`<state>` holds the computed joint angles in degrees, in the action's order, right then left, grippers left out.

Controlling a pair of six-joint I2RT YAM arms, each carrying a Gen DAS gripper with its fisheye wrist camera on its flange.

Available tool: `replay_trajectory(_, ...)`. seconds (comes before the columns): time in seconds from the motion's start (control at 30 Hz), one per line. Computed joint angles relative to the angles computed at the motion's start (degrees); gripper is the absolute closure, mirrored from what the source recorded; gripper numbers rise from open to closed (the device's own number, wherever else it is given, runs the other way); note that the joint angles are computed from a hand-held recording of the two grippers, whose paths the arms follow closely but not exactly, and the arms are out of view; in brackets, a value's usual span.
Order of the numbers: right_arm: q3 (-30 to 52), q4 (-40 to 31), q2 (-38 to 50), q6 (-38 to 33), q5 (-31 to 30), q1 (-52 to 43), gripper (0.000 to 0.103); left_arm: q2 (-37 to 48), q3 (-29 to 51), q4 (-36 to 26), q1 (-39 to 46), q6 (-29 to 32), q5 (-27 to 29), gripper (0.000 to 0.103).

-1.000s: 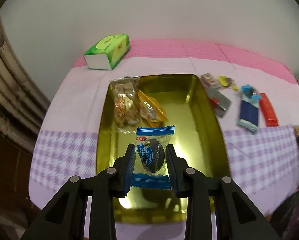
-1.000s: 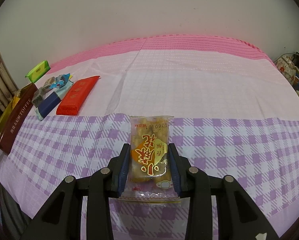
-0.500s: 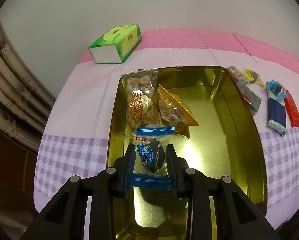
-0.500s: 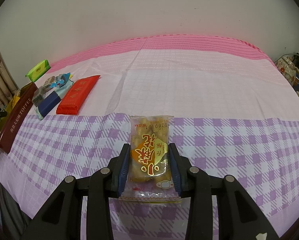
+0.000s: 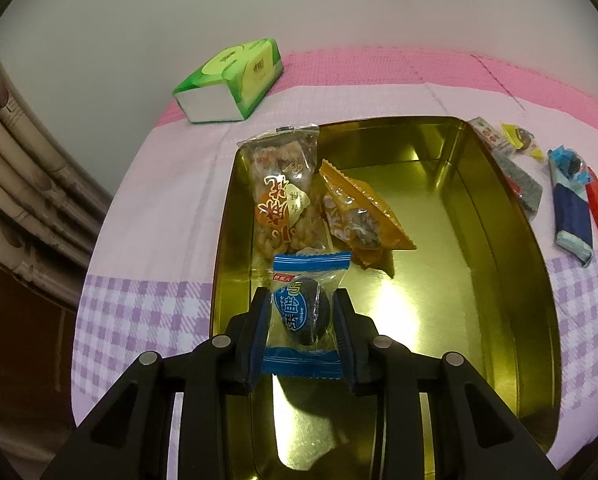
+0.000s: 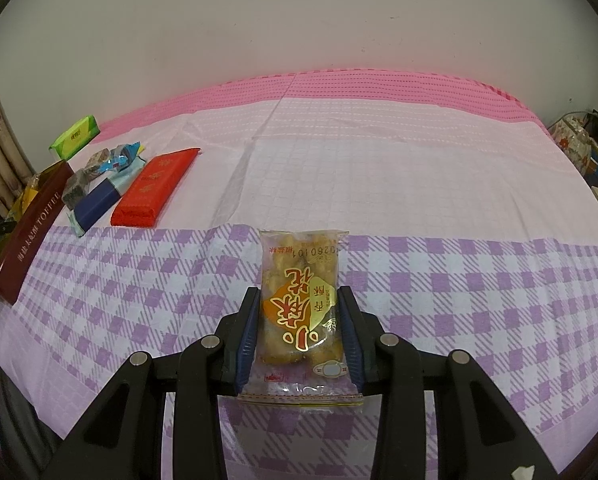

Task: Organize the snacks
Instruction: 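Carry the blue-wrapped candy with the left gripper into the tin and release, then carry the peanut candy bag with the right gripper into the tin and release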

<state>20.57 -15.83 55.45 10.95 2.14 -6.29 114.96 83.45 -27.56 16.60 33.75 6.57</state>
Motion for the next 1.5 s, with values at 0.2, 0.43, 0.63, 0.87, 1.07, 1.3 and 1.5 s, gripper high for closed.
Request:
replay_trajectory(0.2,0.0,0.1,0.2,0.0,0.4,0.2,0.066,-0.5,-1.8,2.3,-0.4,0.9,-1.0,0.070)
replay_trajectory(0.43,-0.1,0.4,0.4,0.0,0.8,0.6,0.066,0.0,-1.3,1.6,-0.7,1.2,-1.7,0.069)
replay_trajectory(0.63,0.2,-0.1,0.3,-0.1,1.2,0.8,0.065,0.7,-0.1,0.7,-0.4,0.2,-1.8,0.055)
replay_trajectory(0.87,0.3,-0.1,0.7,0.2,1.7,1.4,0.065,-0.6,-0.4,0.6,0.1,-0.8,-0.7,0.052)
replay_trajectory(1.07,0.1,0.1,0.7,-0.2,2.1,1.4,0.066,-2.9,-1.7,1.3,0.8,-1.8,0.2,0.052)
replay_trajectory(1.3,0.4,-1.2,-0.2,0.0,1.9,1.0,0.067,-7.2,-3.4,1.2,1.9,-3.8,1.0,0.052)
replay_trajectory(1.5,1.2,-5.0,-2.1,1.1,0.3,0.5,0.068,-12.7,-6.7,1.5,1.8,-6.2,0.3,0.052)
